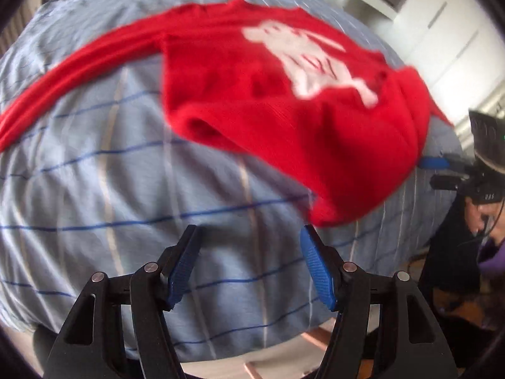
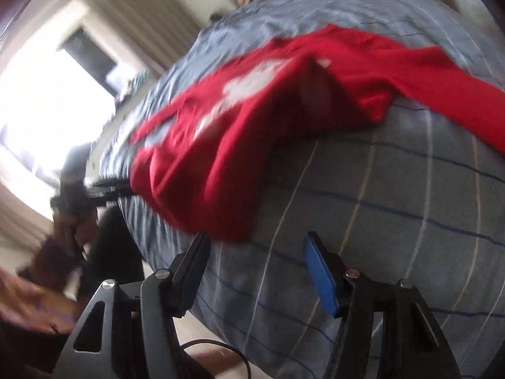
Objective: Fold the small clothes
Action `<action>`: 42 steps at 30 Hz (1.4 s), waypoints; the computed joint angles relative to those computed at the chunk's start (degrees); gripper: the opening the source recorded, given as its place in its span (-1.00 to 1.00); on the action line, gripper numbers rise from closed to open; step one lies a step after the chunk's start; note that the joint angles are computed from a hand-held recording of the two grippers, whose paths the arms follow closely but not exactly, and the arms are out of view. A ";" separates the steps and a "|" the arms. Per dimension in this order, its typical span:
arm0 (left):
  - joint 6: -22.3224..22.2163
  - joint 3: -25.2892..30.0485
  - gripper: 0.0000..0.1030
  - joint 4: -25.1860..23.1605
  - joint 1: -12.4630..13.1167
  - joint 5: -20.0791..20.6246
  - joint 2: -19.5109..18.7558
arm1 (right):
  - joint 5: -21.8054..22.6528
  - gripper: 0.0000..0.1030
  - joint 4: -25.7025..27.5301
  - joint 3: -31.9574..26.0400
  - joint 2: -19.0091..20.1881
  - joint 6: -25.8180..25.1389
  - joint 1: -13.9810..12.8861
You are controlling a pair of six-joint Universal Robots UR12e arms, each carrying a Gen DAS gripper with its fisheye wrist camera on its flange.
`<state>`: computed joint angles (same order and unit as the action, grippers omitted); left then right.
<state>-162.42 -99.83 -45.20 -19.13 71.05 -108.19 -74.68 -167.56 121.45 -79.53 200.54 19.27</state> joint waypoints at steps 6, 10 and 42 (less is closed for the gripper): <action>-9.69 5.43 0.35 9.54 0.34 -14.46 -4.14 | 5.76 -0.44 -17.87 -6.45 6.75 11.69 -2.45; -27.36 9.47 0.58 23.74 1.28 -11.08 -7.20 | -9.82 -0.03 -21.42 -9.31 7.08 19.29 -2.73; -16.11 -2.28 0.50 22.81 1.91 0.44 1.00 | 11.23 -0.92 25.29 -35.57 19.38 -11.53 -3.69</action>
